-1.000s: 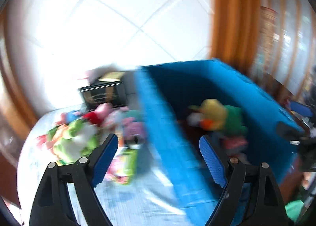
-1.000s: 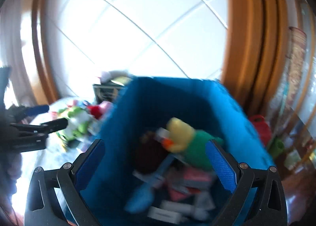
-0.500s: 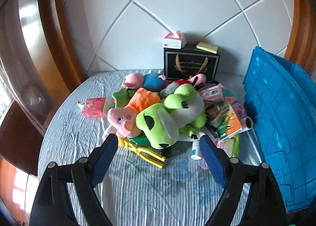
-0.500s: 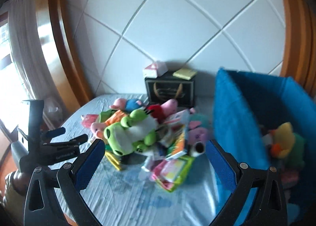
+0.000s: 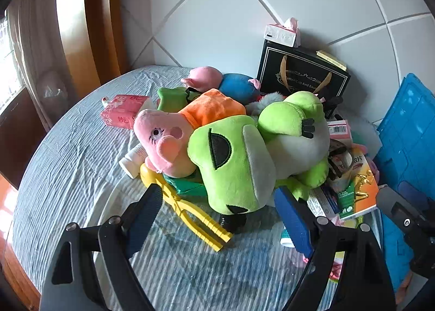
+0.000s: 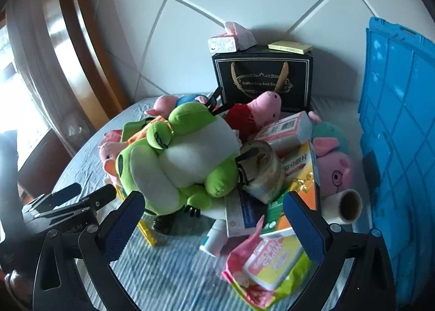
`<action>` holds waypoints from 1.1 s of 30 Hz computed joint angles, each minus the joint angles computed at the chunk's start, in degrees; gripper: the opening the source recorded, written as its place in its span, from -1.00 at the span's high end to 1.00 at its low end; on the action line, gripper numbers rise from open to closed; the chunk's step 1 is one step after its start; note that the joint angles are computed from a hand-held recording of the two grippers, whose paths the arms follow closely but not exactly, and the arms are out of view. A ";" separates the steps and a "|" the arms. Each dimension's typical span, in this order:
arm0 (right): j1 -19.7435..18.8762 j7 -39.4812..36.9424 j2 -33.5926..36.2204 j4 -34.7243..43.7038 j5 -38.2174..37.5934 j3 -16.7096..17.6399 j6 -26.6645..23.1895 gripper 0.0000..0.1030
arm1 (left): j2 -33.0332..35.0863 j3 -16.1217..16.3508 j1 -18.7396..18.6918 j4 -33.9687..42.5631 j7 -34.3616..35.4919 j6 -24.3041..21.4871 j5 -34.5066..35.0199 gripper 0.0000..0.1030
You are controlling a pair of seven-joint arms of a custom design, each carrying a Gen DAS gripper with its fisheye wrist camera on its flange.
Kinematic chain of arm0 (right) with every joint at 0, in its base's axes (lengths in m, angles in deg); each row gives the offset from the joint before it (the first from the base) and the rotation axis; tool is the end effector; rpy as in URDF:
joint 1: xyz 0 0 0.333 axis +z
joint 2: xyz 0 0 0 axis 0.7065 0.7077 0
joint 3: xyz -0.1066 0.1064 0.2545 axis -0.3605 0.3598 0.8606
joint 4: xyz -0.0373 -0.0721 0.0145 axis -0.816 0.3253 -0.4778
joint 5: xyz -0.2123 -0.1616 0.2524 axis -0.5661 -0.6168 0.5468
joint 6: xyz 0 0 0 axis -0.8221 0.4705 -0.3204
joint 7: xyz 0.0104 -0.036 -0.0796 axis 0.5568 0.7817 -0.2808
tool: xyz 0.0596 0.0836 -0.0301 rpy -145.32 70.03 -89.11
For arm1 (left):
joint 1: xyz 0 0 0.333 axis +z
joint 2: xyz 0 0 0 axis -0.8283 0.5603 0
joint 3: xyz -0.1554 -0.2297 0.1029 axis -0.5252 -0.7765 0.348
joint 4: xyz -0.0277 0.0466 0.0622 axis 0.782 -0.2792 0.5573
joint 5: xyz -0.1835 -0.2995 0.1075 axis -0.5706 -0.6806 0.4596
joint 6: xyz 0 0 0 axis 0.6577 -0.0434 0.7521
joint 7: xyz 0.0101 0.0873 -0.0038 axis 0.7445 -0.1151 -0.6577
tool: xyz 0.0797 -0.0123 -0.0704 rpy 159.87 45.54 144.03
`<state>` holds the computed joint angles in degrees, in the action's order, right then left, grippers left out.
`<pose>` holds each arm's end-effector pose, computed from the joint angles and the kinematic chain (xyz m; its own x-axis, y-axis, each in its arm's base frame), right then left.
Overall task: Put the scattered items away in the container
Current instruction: 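Grasp the green frog plush with the left tool while the right tool grasps the other green frog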
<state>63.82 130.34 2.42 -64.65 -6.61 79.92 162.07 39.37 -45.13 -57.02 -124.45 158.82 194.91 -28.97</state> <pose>0.3753 0.2299 0.6355 -0.0393 -0.9782 -0.2039 -0.6758 0.1763 -0.7157 0.4203 -0.0825 0.6070 -0.1193 -0.9893 0.0841 -0.7436 0.0329 -0.6678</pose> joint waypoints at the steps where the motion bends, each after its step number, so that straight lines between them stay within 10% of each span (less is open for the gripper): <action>1: -0.12 -0.51 0.83 -0.17 -0.35 -0.26 1.35 -1.00 | 0.84 -0.73 0.17 -0.13 -0.69 1.09 0.30 -0.64; 10: -0.82 -8.22 10.46 5.00 -2.19 -2.05 6.31 -1.00 | 9.82 -3.32 0.64 2.01 -8.50 4.64 4.52 -0.64; 14: -0.32 -12.33 14.94 7.65 -0.92 -3.09 8.71 -1.00 | 12.81 -3.53 0.65 2.90 -10.08 7.34 7.21 -1.00; 33: -0.78 -29.21 25.52 11.64 14.17 -5.90 15.79 -1.00 | 19.42 0.09 -4.04 4.42 0.61 14.85 -1.92 -1.00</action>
